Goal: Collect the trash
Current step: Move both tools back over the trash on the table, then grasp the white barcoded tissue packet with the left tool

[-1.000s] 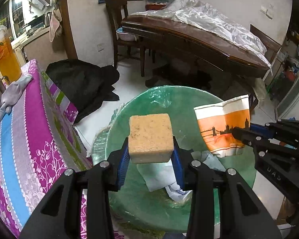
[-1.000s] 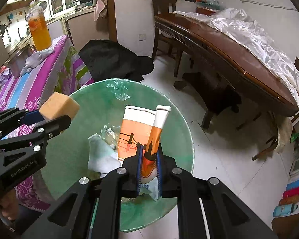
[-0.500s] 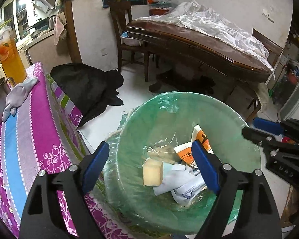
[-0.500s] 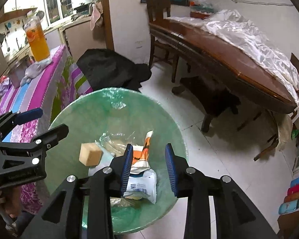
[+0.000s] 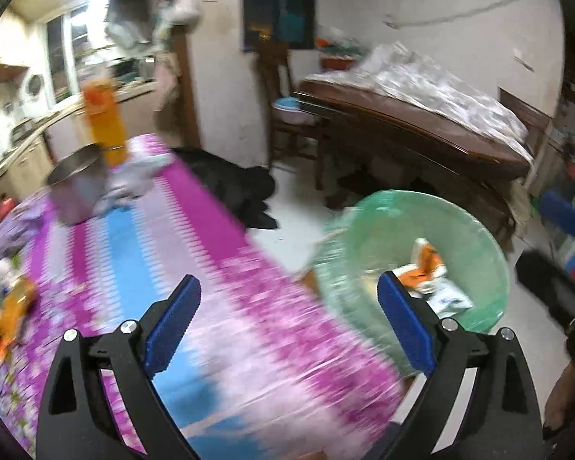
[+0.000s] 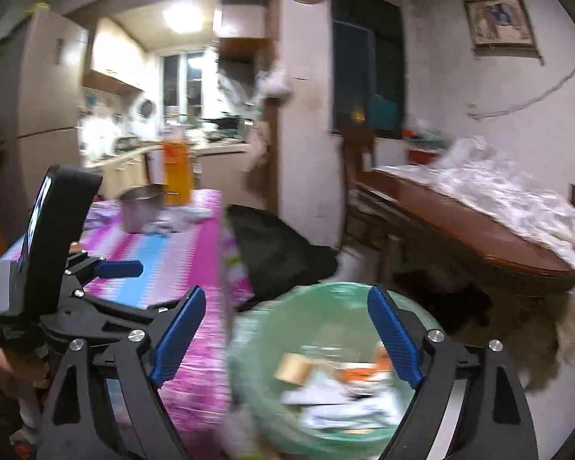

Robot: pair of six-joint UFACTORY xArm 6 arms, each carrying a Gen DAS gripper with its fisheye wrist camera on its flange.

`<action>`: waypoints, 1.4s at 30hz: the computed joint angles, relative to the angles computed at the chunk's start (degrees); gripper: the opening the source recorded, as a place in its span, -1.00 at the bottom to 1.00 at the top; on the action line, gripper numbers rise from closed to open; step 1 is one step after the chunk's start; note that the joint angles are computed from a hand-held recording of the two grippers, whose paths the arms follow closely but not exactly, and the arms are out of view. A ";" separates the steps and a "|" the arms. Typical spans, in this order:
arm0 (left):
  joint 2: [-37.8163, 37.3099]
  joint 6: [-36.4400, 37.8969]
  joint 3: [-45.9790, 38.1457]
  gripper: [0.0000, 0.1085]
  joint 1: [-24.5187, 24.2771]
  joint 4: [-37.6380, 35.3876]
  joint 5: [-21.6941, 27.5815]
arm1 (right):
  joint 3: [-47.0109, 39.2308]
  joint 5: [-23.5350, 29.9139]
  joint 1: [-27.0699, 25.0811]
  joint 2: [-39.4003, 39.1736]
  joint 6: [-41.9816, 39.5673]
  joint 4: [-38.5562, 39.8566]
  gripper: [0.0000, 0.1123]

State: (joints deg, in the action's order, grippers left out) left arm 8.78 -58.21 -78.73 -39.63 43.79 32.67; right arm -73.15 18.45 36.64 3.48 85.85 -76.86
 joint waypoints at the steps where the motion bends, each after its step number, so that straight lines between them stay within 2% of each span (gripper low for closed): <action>1: -3.49 -2.13 3.81 0.68 0.88 1.65 0.31 | -1.37 -0.96 0.73 1.39 -0.30 0.29 0.53; 4: -11.95 -6.06 12.83 0.69 3.76 4.67 2.30 | -6.16 -4.08 3.20 6.19 -3.36 3.50 0.53; 7: -20.90 -8.72 22.09 0.70 7.96 5.87 5.06 | -10.93 -6.51 5.60 11.06 -10.26 9.89 0.53; 9: -27.29 -9.59 28.18 0.70 12.53 5.46 7.21 | -13.15 -7.57 6.91 13.65 -15.88 16.37 0.53; 13: -36.22 -9.54 35.17 0.70 21.06 7.37 13.46 | -17.55 -8.58 9.90 18.65 -27.34 29.53 0.54; 15: -38.82 -6.48 37.51 0.70 26.42 6.10 12.68 | -18.84 -8.79 11.02 20.10 -30.53 32.94 0.54; 19: -38.00 5.21 38.56 0.70 34.68 2.44 9.24 | -24.77 -8.14 13.19 25.49 -39.25 42.20 0.54; 22: -35.77 15.68 38.28 0.70 37.46 -3.90 4.89 | -29.74 -6.94 14.46 29.46 -45.62 49.06 0.54; 28: -31.70 19.53 36.78 0.70 40.99 -6.94 2.29 | -39.07 -3.43 16.12 36.07 -56.57 60.99 0.54; 29: -31.51 19.72 37.10 0.66 41.47 -7.49 1.58 | -40.84 -2.87 16.18 37.28 -58.79 63.67 0.54; 31: -32.26 22.44 38.12 0.33 42.61 -11.20 0.36 | -43.34 -2.02 16.36 38.92 -62.18 68.16 0.54; 32: -32.61 22.32 38.39 0.28 42.98 -11.32 -0.04 | -44.94 -1.33 16.42 39.88 -63.96 70.46 0.54; 34: -33.71 22.74 39.32 0.00 43.83 -12.67 -1.09 | -47.85 0.14 16.49 41.58 -65.88 72.87 0.54; 38: -36.40 30.88 41.46 -0.35 47.46 -26.16 -5.21 | -56.54 4.41 16.97 46.98 -68.73 75.71 0.54; 40: -37.37 33.15 42.06 -0.37 48.94 -30.02 -5.90 | -59.73 6.05 17.20 49.00 -69.53 76.43 0.54; 42: -37.57 33.50 42.20 -0.37 50.06 -30.30 -5.80 | -63.57 7.91 17.46 51.35 -69.84 76.72 0.54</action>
